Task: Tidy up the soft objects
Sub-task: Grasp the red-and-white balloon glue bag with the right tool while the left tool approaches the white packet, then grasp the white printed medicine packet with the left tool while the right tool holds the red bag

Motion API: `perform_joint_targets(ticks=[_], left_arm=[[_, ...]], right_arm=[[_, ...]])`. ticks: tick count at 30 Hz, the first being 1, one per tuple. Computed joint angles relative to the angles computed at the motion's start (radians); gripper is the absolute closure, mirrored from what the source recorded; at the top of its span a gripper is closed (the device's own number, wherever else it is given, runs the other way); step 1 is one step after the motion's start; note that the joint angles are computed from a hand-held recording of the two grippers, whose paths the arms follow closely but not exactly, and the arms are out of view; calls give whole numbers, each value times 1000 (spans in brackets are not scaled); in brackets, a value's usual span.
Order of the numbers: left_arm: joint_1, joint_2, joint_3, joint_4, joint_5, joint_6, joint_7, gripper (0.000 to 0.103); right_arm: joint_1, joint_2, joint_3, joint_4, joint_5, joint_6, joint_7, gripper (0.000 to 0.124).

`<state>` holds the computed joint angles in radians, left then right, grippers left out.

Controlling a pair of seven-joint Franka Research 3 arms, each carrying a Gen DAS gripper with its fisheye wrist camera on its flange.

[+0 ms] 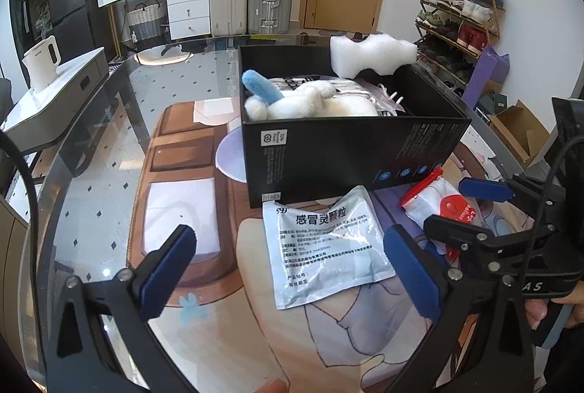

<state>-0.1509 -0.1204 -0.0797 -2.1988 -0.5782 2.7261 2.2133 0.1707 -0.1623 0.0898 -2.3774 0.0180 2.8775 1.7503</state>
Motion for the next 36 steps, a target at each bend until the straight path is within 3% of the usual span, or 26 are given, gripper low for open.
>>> perform_joint_targets(ticks=[10,19,25,32,36], left_arm=[[3,12,-10,20,30,-44,-20,0],[8,35,-28,60,71,-111,-43,0],[10,56,-47,75,108,-100,-82,0],[22,74,-66,66,279,-62,-219,0],[26,74,-60,60,284,-52,-220,0]], right_arm=[[45,-39,-14,-52,123,52,-153,77],[4,-90,21,-94,92,91,-94,77],[-23,-120,39,-109,62,72,-66,77],[-31,-136,43,-113,45,61,-55,77],[-30,-133,41,-113,44,64,-56,77]])
